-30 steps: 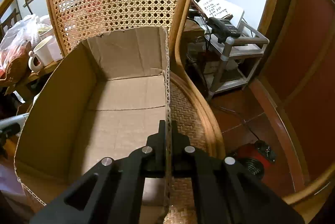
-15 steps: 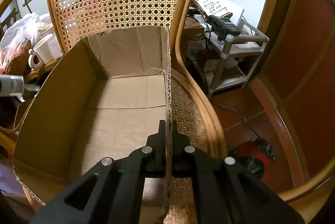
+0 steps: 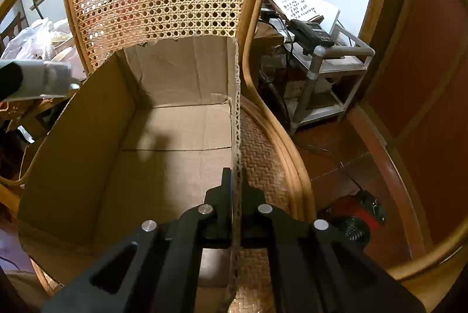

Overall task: Organize rigid objects
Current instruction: 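Open the left tool to drop the blue cylinder into the box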

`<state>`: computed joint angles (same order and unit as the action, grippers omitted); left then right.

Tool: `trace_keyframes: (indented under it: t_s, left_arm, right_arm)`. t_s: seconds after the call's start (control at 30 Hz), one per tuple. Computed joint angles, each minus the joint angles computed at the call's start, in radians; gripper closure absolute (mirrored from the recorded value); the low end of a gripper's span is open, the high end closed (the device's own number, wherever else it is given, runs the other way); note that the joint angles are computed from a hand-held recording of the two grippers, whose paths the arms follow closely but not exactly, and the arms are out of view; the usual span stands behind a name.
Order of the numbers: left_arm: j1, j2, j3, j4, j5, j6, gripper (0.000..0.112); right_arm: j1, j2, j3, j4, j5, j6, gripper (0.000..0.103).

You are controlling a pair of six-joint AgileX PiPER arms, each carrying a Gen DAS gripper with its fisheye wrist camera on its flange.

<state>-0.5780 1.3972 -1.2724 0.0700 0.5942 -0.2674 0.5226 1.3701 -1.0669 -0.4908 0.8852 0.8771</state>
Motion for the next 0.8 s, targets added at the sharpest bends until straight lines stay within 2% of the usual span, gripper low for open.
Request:
trace_keyframes:
  t_s: [0.07,0.17,0.43,0.63,0.73,0.8]
  left_arm:
    - [0.003,0.009,-0.006,-0.05,-0.012,0.043,0.086]
    - [-0.009,0.024,-0.01,-0.044,-0.015,0.034,0.086]
    - [-0.07,0.141,-0.097,0.056,0.091,-0.043,0.087]
    - [-0.077,0.129,-0.089,0.106,0.067,-0.1,0.085]
    - [-0.055,0.112,-0.084,0.085,0.07,-0.102,0.075]
    - [-0.028,0.083,-0.059,0.061,0.042,-0.098,0.051]
  right_arm:
    - [-0.003,-0.002,0.002,0.002,0.001,0.002,0.099]
    - [-0.006,0.0,-0.002,0.004,0.001,-0.003,0.099]
    - [-0.014,0.003,-0.006,0.015,-0.004,-0.012,0.099]
    - [-0.012,0.009,-0.003,0.017,-0.012,-0.012,0.099]
    - [-0.013,0.009,-0.002,0.018,-0.013,-0.012,0.099]
    - [-0.014,0.006,0.0,0.021,-0.014,-0.014,0.099]
